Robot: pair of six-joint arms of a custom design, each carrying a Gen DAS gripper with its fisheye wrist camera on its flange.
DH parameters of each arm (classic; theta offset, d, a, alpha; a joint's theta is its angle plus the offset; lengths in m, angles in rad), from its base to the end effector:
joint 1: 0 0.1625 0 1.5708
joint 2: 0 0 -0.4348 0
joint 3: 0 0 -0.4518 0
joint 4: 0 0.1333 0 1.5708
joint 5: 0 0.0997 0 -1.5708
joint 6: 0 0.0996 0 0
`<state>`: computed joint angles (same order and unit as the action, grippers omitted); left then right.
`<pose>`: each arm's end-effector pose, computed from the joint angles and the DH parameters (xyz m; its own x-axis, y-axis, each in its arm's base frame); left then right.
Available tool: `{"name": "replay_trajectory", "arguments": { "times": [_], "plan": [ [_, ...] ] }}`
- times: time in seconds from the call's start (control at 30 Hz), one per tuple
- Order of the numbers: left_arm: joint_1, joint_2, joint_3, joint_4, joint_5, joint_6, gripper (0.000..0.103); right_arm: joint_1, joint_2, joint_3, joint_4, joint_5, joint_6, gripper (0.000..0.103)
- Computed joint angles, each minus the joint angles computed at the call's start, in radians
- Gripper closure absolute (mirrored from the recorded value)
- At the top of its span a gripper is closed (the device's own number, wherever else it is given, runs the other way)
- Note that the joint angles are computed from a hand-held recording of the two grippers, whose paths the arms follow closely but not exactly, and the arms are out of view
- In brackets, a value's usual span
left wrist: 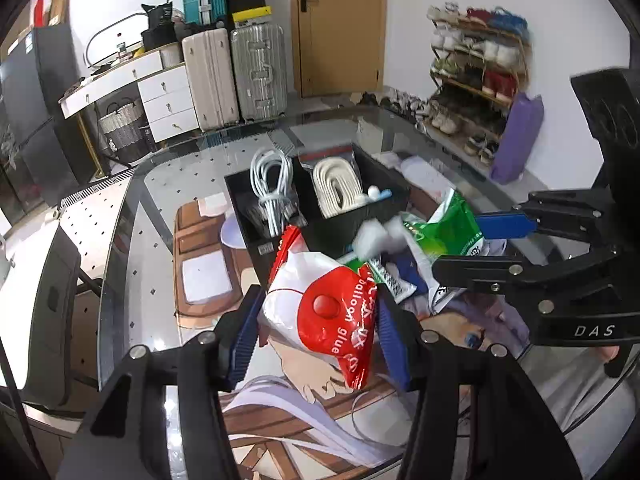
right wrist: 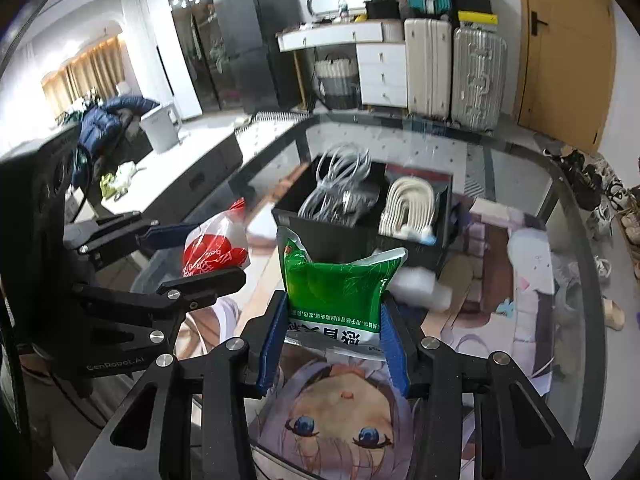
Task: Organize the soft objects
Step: 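Drop the green packet into the bin with the right tool while the left carries the glue bag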
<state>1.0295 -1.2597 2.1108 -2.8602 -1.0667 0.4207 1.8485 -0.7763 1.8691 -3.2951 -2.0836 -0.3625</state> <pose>-0.1321 -0.5719 0.2000 -0.5909 0.5684 -0.5725 0.7755 0.5959 -0.2088 0.2593 -0.6017 0.0548 -0.7793 -0.2382 0.5796 -0.5322 0.7398 -0.4116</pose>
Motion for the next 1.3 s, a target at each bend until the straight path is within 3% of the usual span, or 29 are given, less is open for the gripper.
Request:
{"name": "replay_trajectory", "arguments": {
  "times": [0.47,0.87,1.1,1.3],
  "plan": [
    [-0.023,0.019,-0.028,-0.232,-0.051,-0.008,0.049,0.041,0.019,-0.049,-0.219,0.028,-0.076,0.059],
    [-0.001,0.153,-0.128,-0.421,0.001,0.025,0.049,0.035,0.122,-0.213,-0.318,-0.036,-0.147,0.059],
    [0.074,0.243,-0.252,-0.284,-0.015,-0.116,0.049,-0.021,0.178,-0.309,-0.230,0.016,-0.134,0.059],
    [0.098,0.308,-0.306,-0.218,-0.007,-0.151,0.049,-0.076,0.215,-0.376,-0.088,0.050,-0.081,0.058]
  ]
}}
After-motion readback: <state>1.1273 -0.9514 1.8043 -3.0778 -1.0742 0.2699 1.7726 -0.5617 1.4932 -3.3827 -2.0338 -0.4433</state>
